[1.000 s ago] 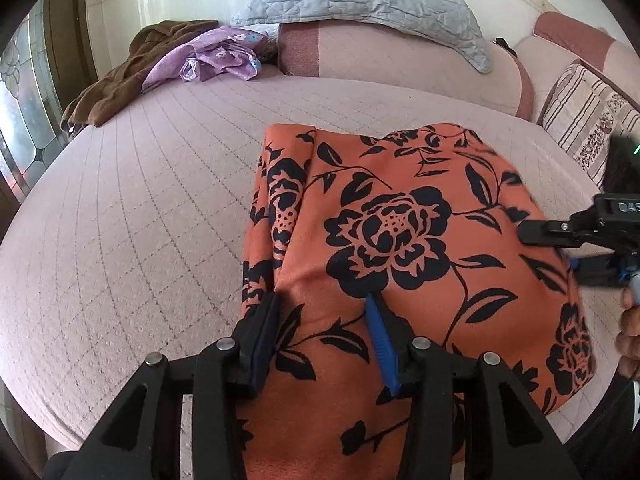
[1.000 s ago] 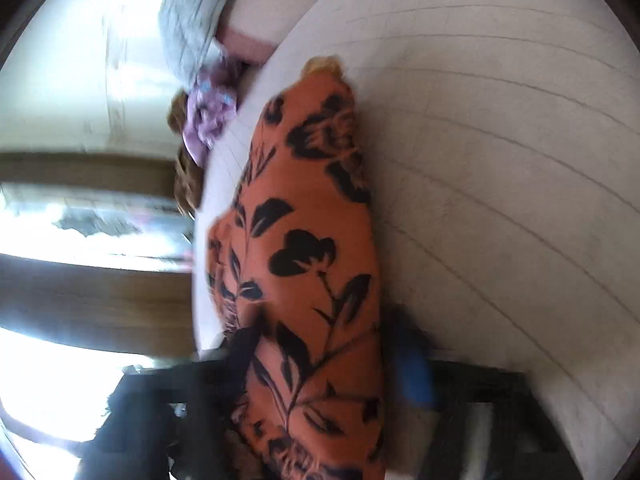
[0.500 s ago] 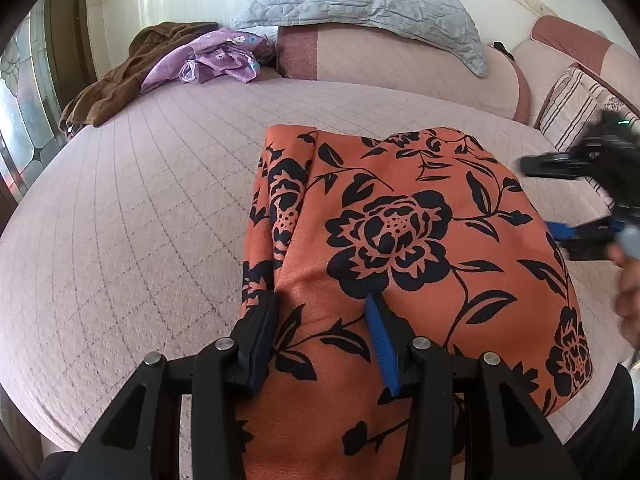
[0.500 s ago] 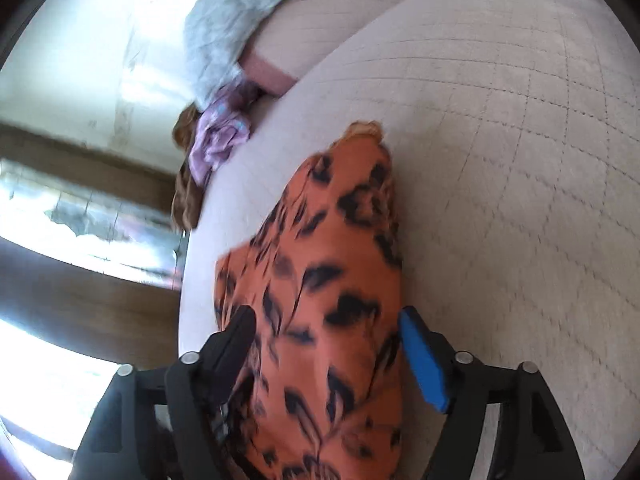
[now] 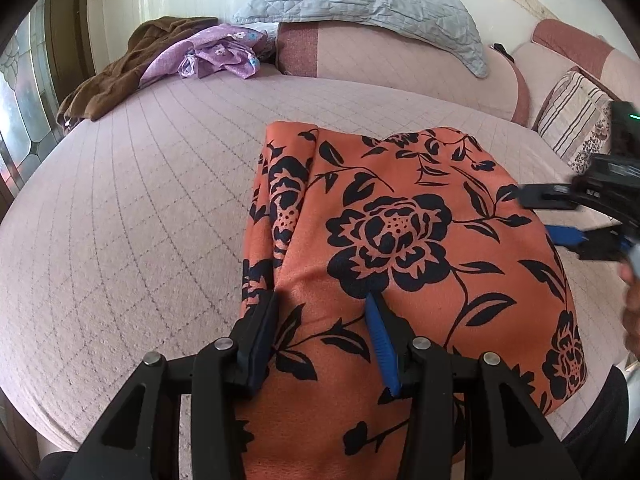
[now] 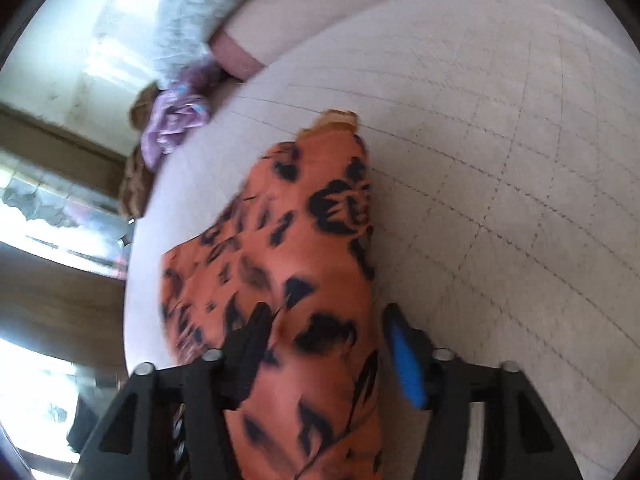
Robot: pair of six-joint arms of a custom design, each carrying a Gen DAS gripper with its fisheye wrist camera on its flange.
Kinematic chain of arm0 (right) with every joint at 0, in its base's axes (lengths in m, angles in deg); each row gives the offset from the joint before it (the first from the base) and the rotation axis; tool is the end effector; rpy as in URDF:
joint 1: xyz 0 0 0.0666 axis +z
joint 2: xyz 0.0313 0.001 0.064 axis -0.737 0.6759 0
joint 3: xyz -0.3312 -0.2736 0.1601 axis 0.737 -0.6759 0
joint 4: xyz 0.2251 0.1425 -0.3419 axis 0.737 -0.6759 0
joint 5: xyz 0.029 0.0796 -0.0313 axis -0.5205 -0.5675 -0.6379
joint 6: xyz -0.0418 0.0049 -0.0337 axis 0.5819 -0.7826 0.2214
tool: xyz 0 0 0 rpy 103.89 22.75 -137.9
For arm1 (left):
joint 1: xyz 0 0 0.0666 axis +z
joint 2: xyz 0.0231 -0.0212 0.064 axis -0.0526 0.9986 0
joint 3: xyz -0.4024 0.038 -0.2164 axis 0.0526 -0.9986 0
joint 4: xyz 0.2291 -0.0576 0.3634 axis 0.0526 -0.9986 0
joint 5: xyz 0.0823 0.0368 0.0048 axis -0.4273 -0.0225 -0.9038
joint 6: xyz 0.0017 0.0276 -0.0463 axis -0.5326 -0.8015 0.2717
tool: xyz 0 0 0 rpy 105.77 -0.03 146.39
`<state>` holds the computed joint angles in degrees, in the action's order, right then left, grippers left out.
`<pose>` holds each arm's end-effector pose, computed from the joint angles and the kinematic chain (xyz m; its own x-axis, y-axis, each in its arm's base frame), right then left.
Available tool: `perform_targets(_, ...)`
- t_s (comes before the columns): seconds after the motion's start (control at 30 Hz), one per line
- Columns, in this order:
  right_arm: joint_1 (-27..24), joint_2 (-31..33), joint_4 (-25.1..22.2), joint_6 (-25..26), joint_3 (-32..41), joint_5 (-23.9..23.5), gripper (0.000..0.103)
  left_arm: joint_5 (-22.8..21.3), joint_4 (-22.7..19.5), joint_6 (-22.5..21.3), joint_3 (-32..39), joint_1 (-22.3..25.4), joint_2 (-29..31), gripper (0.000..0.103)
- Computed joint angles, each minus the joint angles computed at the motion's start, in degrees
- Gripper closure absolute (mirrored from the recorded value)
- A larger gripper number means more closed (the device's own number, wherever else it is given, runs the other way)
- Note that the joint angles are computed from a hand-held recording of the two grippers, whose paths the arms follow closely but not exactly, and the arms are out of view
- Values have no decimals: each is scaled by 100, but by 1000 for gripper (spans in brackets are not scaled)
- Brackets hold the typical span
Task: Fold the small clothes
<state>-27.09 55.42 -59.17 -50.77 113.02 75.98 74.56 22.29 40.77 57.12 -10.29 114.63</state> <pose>0.3814 0.1396 0.5193 -0.5713 0.7776 -0.2626 0.5667 0.6052 0.5591 0.4662 -0.0746 0.4962 -0.6012 0.5257 -0.6018 0.6952 0.7154 -0.0695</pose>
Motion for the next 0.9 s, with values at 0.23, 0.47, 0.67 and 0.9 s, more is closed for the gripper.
perform_targets(0.23,743,-189,-18,-143,-310,143,56,-180,-141,-141,98,-44,9,56)
perform_targets(0.47,1027,-5,-787,-70,91,697,45,315,-454,-112,98,260,-319,56)
perform_targets(0.67,1170,-316,-665,-391,40,1153,35,-115,-357,-273,-196,135,-353,56)
perform_targets(0.9,1372,-316,640,294,179,850,19,802,-924,211,304,665,-69,54)
